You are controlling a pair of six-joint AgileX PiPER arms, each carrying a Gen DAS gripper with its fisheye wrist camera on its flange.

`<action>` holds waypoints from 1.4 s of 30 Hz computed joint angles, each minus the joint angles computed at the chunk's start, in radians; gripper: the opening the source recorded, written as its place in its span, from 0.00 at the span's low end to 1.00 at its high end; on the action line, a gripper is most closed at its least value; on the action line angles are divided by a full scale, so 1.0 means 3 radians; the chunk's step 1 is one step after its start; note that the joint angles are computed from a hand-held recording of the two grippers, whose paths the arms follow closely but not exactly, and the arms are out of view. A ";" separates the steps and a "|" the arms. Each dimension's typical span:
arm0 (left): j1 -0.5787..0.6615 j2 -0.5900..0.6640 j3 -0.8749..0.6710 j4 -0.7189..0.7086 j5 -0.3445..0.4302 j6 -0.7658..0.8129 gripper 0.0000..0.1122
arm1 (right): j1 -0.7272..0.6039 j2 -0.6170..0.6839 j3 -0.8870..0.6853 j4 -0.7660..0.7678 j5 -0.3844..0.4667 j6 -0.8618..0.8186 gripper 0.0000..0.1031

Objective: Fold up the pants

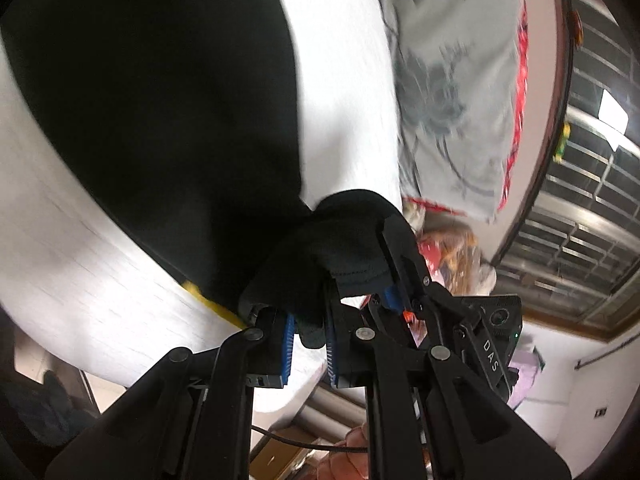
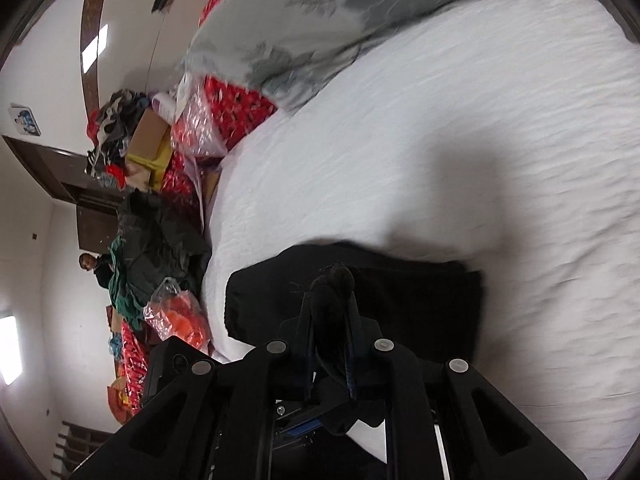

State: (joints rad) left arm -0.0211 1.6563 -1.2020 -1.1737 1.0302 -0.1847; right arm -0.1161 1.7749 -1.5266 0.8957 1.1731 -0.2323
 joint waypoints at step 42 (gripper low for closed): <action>-0.0032 0.0206 -0.0746 0.2281 0.0143 0.0055 0.29 | -0.0075 -0.0408 0.2532 0.2433 -0.0782 -0.0816 0.12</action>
